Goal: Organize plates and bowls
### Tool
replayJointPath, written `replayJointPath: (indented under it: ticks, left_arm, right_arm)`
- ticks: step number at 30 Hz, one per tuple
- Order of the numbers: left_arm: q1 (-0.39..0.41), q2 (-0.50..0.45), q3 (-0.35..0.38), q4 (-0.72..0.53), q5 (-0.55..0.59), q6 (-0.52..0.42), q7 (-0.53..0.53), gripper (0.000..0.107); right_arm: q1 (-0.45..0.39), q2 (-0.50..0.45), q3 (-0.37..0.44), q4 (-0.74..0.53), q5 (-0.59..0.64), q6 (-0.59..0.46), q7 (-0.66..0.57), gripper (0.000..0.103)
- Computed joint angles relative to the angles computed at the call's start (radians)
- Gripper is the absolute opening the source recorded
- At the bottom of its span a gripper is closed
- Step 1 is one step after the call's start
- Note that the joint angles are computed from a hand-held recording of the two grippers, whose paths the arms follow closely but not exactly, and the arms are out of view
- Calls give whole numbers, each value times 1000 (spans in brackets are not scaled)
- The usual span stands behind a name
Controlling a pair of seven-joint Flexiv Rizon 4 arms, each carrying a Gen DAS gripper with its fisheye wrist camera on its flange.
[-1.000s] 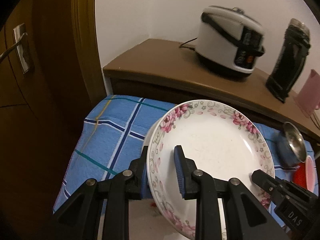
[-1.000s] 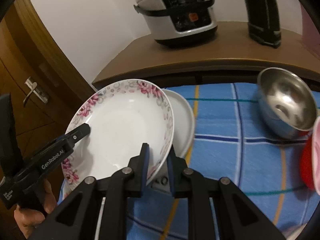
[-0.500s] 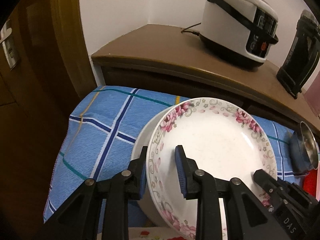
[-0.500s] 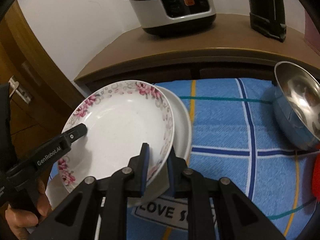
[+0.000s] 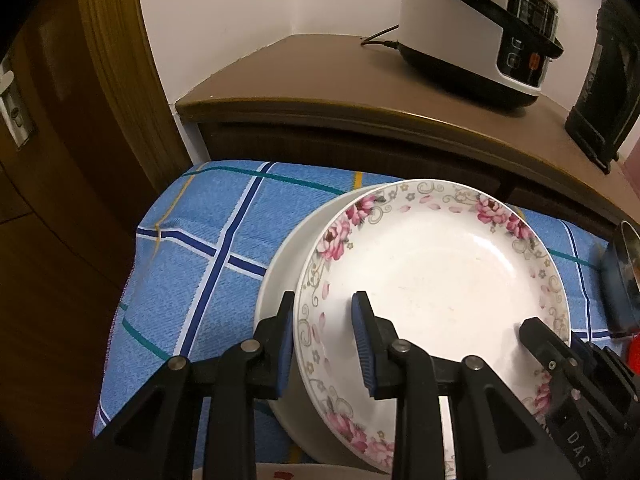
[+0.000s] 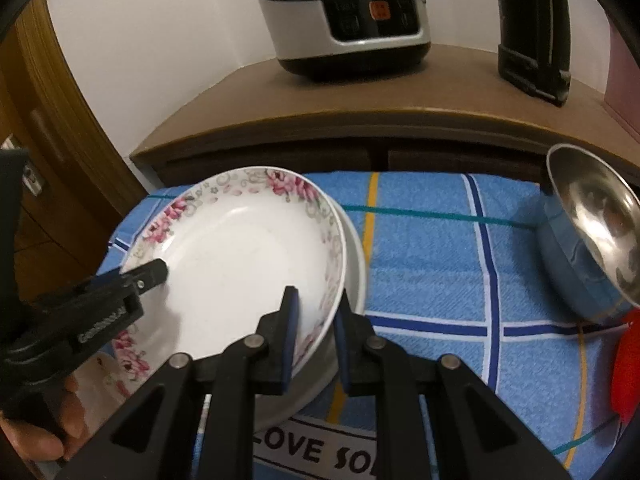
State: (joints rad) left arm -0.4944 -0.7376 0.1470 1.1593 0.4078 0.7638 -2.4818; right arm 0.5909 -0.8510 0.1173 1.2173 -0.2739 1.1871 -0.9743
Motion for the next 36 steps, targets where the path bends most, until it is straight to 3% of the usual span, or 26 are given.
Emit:
replayJointPath:
  ticks: [3, 6, 8, 10, 12, 17, 22, 36]
  left_arm:
    - [1, 1, -4, 0, -5, -9, 9, 31]
    - [-5, 21, -1, 24, 6, -3, 6, 31]
    - [-15, 46, 7, 51, 22, 4, -11, 32]
    - [-30, 73, 18, 75, 50, 7, -32, 32]
    - [-54, 104, 32, 98, 95, 3, -67, 32]
    - [-85, 185, 32, 176, 191, 13, -159, 32]
    - [-111, 253, 15, 241, 289, -28, -252, 32]
    - [-84, 380, -85, 379, 432, -94, -407, 33]
  right_arm:
    - [8, 4, -12, 14, -2, 27, 19, 21]
    - [-14, 9, 22, 24, 21, 53, 6, 34]
    - [-11, 40, 8, 72, 35, 110, 28, 62]
    - [32, 82, -77, 146, 7, 197, 104, 72]
    - [73, 129, -153, 220, -32, 253, 169, 72]
    - [69, 214, -144, 347, -65, 330, 223, 72]
    - [133, 280, -216, 465, -114, 404, 272, 72]
    - [282, 354, -339, 619, -121, 500, 275, 72]
